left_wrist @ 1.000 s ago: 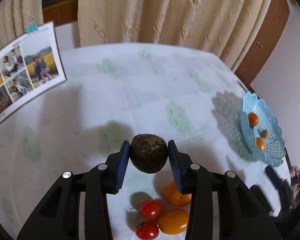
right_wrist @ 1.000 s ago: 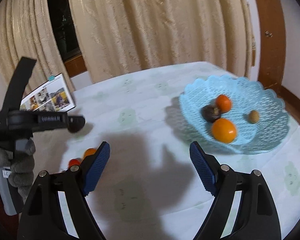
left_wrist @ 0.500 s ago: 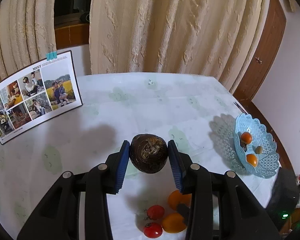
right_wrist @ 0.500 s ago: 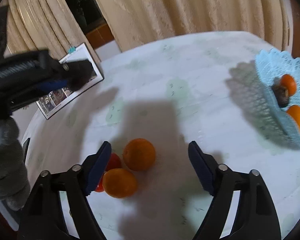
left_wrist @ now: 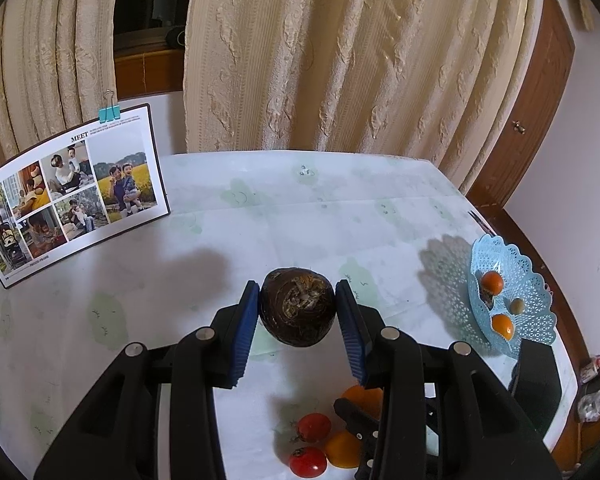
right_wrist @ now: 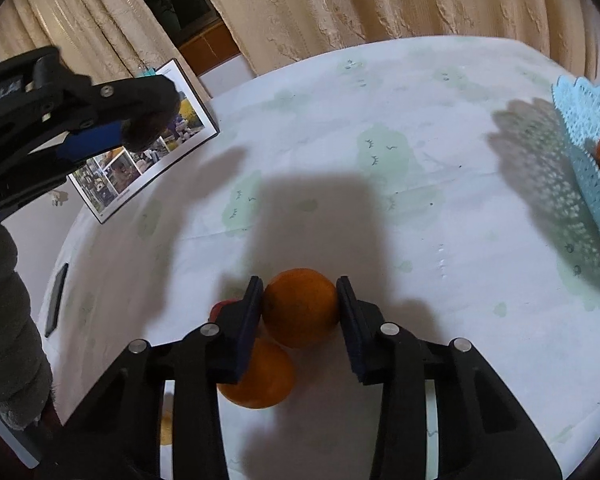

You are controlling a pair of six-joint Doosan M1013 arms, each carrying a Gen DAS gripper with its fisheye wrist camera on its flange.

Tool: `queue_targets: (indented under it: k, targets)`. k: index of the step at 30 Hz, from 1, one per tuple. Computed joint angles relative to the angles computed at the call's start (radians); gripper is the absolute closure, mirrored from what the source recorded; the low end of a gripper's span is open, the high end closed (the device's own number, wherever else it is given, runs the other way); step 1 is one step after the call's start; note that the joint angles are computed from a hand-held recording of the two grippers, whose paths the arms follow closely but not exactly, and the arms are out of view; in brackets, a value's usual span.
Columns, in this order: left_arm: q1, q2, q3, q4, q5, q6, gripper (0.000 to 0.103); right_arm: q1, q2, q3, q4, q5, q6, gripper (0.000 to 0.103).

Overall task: Organize fruits
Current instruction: 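Grasp an orange with the right tool and carry it to the basket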

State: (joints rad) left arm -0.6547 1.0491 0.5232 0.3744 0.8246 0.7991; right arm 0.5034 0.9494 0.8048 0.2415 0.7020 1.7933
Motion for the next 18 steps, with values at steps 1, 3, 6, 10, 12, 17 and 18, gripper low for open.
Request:
queue_targets:
  k: [1,3,6,10,12,17,18]
  targets:
    - [0.000,0.000,-0.001,0.000,0.000,0.000,0.063,0.001,-0.004,0.006,-0.005,-0.007,0.001,0.064]
    - [0.000,0.000,0.000,0.002,-0.001,0.000,0.063,0.001,-0.018,0.028,-0.017,-0.034,0.012,0.064]
    - [-0.001,-0.001,0.003,0.009,-0.004,-0.004,0.063,0.006,-0.050,0.079,-0.090,-0.101,0.070,0.064]
    - [-0.002,-0.002,0.006,0.012,-0.008,-0.003,0.063,0.007,-0.099,0.150,-0.241,-0.188,0.202,0.064]
    - [-0.004,0.000,0.002,0.010,-0.007,0.003,0.063,0.004,-0.119,0.177,-0.313,-0.217,0.278,0.064]
    - [-0.007,0.000,0.003,0.013,-0.010,0.011,0.063,-0.006,-0.175,0.258,-0.572,-0.272,0.560,0.064]
    - [-0.008,0.000,0.003,0.015,-0.011,0.011,0.063,-0.009,-0.186,0.274,-0.642,-0.277,0.635,0.064]
